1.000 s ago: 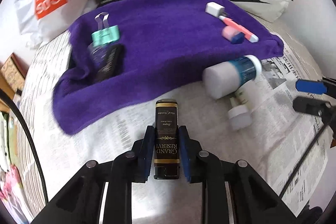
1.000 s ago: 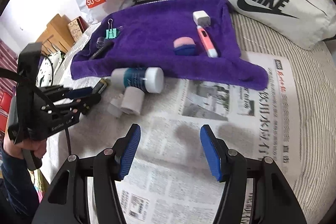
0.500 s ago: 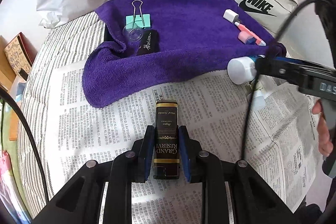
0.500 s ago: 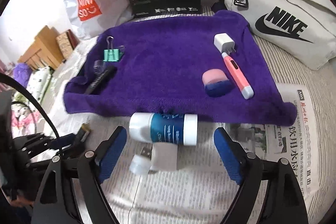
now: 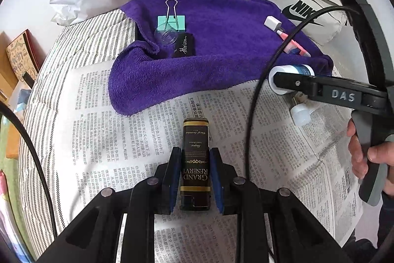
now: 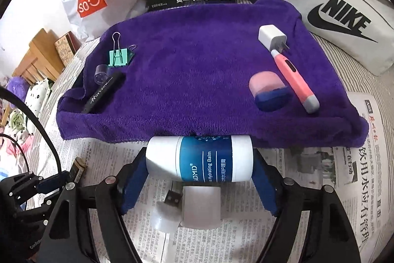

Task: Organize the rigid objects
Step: 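Hold the box in the left gripper while the right grasps the white Hydrating Balm bottle, then lift the balm bottle with the right gripper toward the towel while the left holds the box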

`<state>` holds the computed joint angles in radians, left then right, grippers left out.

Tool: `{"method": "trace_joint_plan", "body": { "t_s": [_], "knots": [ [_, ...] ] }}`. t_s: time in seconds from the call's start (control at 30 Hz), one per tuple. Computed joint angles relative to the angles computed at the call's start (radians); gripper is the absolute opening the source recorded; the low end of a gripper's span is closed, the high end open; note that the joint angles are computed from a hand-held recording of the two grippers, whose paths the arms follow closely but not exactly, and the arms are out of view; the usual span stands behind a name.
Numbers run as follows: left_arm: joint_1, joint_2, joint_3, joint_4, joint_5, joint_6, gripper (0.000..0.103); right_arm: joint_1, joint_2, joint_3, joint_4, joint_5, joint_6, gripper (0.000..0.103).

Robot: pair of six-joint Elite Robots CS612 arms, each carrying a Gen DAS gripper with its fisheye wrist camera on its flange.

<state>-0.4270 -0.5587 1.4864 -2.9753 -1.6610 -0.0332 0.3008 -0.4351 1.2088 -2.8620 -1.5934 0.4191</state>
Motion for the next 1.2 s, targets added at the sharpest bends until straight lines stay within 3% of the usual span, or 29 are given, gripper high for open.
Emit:
{"method": "trace_joint_plan", "body": {
  "t_s": [0.2,0.33,0.43,0.63,0.77,0.93,1.2],
  "knots": [
    [-0.003,-0.003,0.004,0.001,0.018,0.005,0.023,-0.015,-0.052,0.088,-0.074,0.03,-0.025,0.078],
    [-0.005,-0.002,0.0,0.01,0.026,-0.006,0.023,-0.024,-0.103,0.168,-0.124,0.01,-0.051,0.078],
    [-0.012,-0.003,-0.001,0.017,0.049,-0.005,0.023,-0.032,-0.135,0.223,-0.094,-0.016,-0.098,0.078],
    [-0.028,-0.004,-0.009,0.046,0.101,0.008,0.023,-0.043,-0.137,0.264,-0.035,-0.029,-0.112,0.078],
    [-0.038,-0.004,-0.012,0.057,0.137,0.021,0.023,-0.048,-0.131,0.282,-0.084,-0.015,-0.094,0.078],
    [-0.034,-0.001,-0.013,0.04,0.117,0.033,0.023,-0.042,-0.118,0.264,-0.069,-0.042,-0.103,0.075],
    [-0.03,-0.003,-0.01,0.037,0.099,0.003,0.023,-0.048,-0.122,0.276,-0.092,-0.012,-0.109,0.075]
  ]
}}
